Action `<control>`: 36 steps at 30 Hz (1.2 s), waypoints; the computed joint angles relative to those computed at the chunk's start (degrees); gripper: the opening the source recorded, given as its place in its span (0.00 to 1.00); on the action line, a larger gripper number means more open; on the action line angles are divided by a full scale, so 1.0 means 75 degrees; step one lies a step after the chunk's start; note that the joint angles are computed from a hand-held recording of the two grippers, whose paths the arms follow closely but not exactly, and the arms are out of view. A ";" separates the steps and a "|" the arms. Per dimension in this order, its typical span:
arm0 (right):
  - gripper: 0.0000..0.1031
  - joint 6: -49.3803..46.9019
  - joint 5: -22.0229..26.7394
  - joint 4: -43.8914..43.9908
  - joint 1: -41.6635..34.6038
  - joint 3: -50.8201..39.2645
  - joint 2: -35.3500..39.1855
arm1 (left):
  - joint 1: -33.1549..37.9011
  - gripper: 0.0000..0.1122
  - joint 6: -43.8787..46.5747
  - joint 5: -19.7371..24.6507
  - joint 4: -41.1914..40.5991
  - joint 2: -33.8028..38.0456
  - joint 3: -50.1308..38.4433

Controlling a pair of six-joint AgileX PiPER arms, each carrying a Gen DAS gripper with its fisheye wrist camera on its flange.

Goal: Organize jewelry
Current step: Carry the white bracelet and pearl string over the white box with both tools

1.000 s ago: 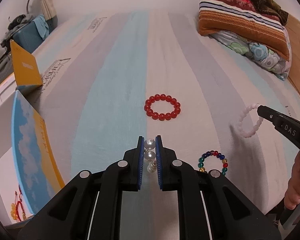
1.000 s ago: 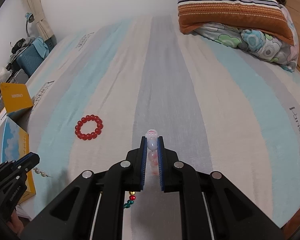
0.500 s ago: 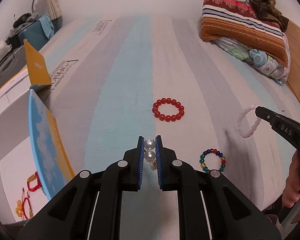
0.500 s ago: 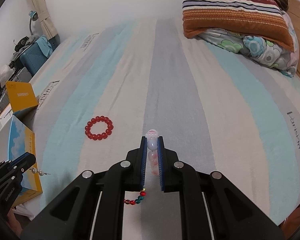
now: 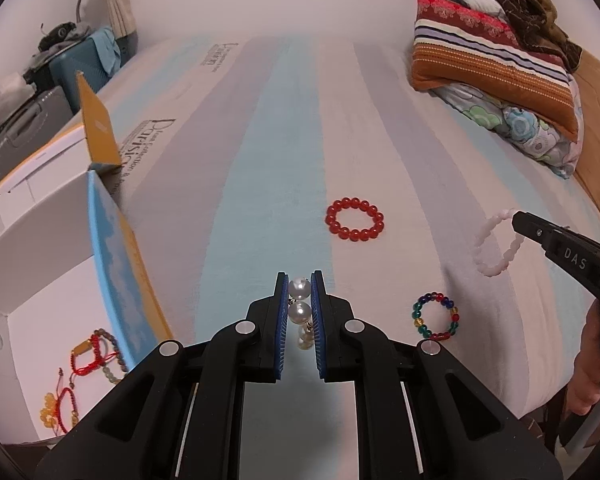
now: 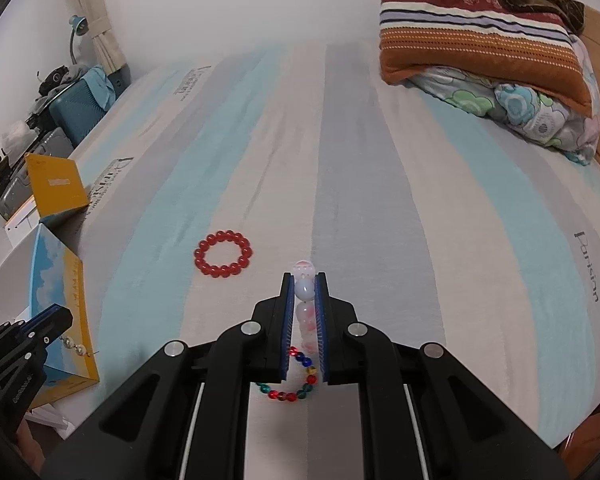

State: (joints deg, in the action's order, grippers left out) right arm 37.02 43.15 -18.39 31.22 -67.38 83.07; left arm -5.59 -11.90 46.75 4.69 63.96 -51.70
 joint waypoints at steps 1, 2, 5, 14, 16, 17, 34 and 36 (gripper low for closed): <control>0.09 0.0029 0.0034 -0.0007 0.0048 -0.0044 -0.0005 | 0.0099 0.10 0.0097 0.0049 -0.0056 -0.0041 -0.0030; 0.09 0.0088 0.0098 -0.0037 0.0143 -0.0118 -0.0008 | 0.0226 0.10 0.0216 0.0097 -0.0135 -0.0101 -0.0055; 0.09 0.0318 0.0286 -0.0232 0.0484 -0.0326 0.0029 | 0.0639 0.10 0.0638 0.0245 -0.0392 -0.0303 -0.0089; 0.09 0.1010 0.0852 -0.0751 0.1722 -0.1258 0.0489 | 0.2844 0.10 0.2737 0.0841 -0.1659 -0.0885 -0.0152; 0.09 0.1157 0.1023 -0.0864 0.2083 -0.1628 0.0716 | 0.3687 0.10 0.3524 0.1084 -0.2159 -0.1029 -0.0225; 0.09 0.1224 0.1088 -0.0919 0.2235 -0.1779 0.0805 | 0.4064 0.10 0.3881 0.1211 -0.2381 -0.1081 -0.0266; 0.09 0.1374 0.2233 -0.1198 0.4292 -0.4904 0.2792 | 0.9671 0.10 0.8304 0.2956 -0.4763 -0.0212 -0.1404; 0.09 0.1321 0.2358 -0.1185 0.4463 -0.5311 0.3067 | 1.0008 0.10 0.8561 0.3022 -0.4830 -0.0072 -0.1475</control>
